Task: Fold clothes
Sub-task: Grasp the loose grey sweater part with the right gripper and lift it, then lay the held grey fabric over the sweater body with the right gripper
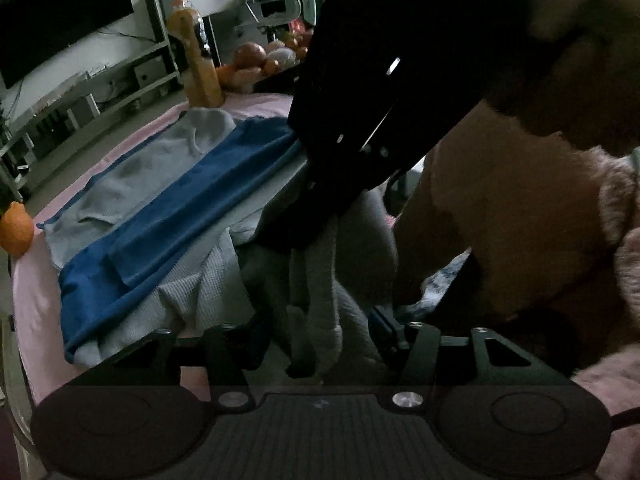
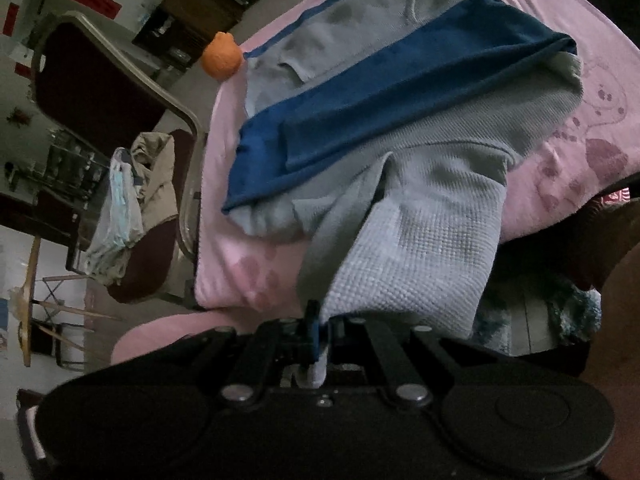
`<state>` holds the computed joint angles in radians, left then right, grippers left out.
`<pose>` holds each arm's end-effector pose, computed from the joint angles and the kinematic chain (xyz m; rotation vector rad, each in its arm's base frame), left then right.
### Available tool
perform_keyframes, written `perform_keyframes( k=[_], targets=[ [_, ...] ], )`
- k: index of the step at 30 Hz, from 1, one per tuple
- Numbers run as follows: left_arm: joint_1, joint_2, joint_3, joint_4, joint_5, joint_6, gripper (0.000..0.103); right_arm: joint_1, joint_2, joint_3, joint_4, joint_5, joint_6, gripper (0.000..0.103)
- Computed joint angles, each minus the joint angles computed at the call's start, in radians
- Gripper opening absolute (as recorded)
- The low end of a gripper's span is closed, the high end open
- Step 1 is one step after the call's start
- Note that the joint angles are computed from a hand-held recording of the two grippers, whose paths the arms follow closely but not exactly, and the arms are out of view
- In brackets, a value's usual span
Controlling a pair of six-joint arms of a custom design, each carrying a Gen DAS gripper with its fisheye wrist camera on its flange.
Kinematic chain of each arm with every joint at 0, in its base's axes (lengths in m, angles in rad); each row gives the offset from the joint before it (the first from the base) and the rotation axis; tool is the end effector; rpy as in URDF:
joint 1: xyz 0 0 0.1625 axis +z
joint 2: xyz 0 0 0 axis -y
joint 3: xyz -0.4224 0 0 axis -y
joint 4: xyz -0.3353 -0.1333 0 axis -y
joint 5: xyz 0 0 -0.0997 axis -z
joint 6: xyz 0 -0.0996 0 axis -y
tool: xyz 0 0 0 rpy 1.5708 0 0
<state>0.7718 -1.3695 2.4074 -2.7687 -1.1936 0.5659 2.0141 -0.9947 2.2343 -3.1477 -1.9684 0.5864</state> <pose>-0.1452 -0.3785 0.2120 1.7154 2.1780 -0.2823 0.2844 -0.3782 0.1460 -0.3040 -2.8617 0.7116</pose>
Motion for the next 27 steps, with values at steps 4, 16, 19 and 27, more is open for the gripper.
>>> perform_keyframes(
  k=[4,16,19,27],
  targets=[
    [-0.015,0.001,-0.006,0.047,0.017,0.028,0.01,-0.012,-0.007,0.009,-0.018,0.004,-0.002,0.004],
    [0.116,-0.039,-0.278,0.339,-0.393,0.008,0.006,0.004,-0.088,0.093,-0.168,0.004,-0.22,0.05],
    [0.128,-0.024,-0.327,0.328,-0.481,-0.035,0.006,0.019,-0.122,0.156,-0.321,0.031,-0.331,0.06],
    [0.132,0.083,-0.42,0.205,-0.531,-0.17,0.007,0.047,-0.134,0.252,-0.563,0.08,-0.598,0.067]
  ],
)
